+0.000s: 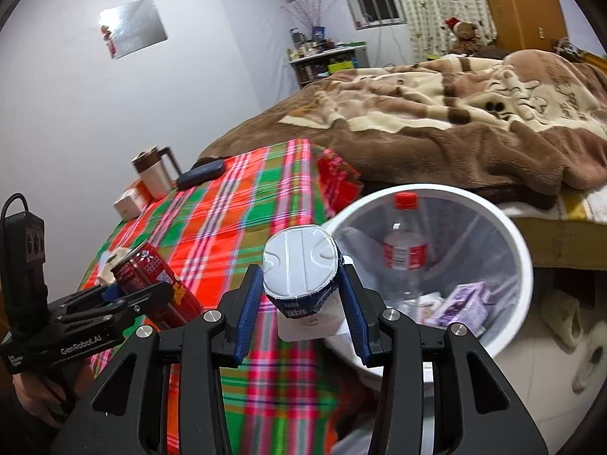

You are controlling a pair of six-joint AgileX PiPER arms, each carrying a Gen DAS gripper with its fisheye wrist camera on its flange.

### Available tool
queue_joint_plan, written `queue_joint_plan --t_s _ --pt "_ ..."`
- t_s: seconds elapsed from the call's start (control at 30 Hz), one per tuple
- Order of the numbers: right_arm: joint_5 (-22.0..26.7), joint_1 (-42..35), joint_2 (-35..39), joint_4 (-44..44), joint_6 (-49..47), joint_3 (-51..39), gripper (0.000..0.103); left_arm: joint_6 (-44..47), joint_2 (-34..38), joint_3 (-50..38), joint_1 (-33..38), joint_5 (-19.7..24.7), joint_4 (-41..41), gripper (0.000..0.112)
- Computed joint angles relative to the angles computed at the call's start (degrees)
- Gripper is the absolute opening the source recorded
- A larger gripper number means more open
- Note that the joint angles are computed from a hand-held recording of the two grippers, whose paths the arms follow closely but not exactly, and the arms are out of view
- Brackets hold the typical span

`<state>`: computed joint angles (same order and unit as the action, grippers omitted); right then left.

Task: Collect trash
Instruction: 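Carry the can with the left tool while the right tool carries the yogurt cup over the bin, then open both tools to drop the can and yogurt cup into the bin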

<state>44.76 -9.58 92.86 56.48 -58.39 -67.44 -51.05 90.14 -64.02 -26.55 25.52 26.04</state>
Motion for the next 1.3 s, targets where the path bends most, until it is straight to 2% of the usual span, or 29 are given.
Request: queue_joint_plan --t_s 0.23,0.77,0.9,1.2,1.3 --pt "-0.34 -3.56 1.36 -0.52 1.03 -1.22 0.043 5.50 5.82 -7.24 -2.22 0.30 -4.09 0.054" --pt "-0.10 -7.55 6.34 -3.04 3.65 -4.74 0.043 22.93 20.09 -23.93 -3.50 2.41 -19.13 0.054" --pt "0.12 -7.96 7.88 -4.20 4.87 -6.01 0.043 25.07 22.58 -26.99 -3.62 1.99 -20.14 0.054" --pt "1.91 -8.37 10.43 -5.83 7.17 -8.64 0.044 33.99 27.51 -34.06 -2.22 3.88 -28.79 0.054" --pt "1.30 -7.95 10.25 -6.14 7.07 -8.47 0.044 32.92 27.52 -33.92 -2.12 3.42 -27.49 0.055"
